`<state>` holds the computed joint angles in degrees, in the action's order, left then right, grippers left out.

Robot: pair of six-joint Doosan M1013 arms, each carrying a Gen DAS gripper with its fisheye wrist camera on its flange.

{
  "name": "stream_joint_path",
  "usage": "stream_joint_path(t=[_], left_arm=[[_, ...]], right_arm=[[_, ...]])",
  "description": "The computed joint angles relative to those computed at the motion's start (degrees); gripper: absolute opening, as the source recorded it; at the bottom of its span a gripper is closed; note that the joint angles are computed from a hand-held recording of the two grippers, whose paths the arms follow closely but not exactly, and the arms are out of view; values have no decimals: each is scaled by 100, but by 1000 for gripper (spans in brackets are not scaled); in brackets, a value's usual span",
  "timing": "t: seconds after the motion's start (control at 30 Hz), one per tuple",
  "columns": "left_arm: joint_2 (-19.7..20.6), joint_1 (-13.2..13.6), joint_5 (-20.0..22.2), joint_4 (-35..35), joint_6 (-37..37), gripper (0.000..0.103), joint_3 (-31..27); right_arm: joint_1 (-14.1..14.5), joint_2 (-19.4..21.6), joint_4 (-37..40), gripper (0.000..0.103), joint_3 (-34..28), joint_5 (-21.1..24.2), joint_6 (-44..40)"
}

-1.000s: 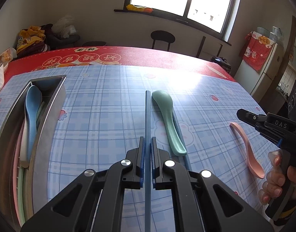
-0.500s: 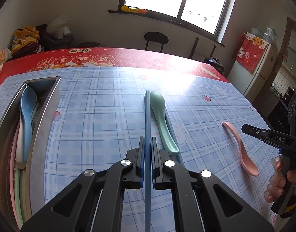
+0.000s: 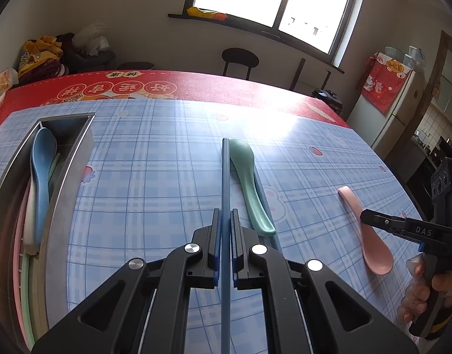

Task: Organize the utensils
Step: 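Close the right tool on the pink spoon handle and lift it, then lower the blue chopstick into the steel tray while the right carries the pink spoon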

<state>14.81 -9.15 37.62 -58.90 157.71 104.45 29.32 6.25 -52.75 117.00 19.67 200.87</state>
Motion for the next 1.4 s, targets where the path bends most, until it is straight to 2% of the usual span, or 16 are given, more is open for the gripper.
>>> stream_joint_path(t=[0.13, 0.57, 0.73, 0.97, 1.0, 1.07, 1.17, 1.3, 1.4], left_arm=[[22, 9, 26, 17, -20, 6, -26], [45, 5, 43, 38, -21, 6, -41], [27, 4, 34, 5, 11, 6, -26], [-57, 36, -110, -227, 151, 6, 62], [-83, 51, -75, -232, 128, 6, 58], [-141, 117, 73, -305, 138, 6, 47], [-269, 280, 292, -598, 388, 6, 69], [-329, 606, 739, -680, 193, 6, -47], [-350, 846, 879, -625, 96, 6, -141]], right_arm=[[-17, 83, 260, 9, -63, -100, -305], [94, 251, 738, 8, -299, 236, -1271], [270, 312, 254, 7, -417, 629, -1189], [411, 281, -331, 7, -445, 1023, -564], [433, 248, -613, 7, -399, 954, -209], [376, 172, -1620, 7, -245, 318, 1098], [473, 275, -2588, 7, -389, 335, 1960], [493, 484, -4723, 7, -584, 1, 4024], [512, 688, -6008, 7, -809, -123, 5237]])
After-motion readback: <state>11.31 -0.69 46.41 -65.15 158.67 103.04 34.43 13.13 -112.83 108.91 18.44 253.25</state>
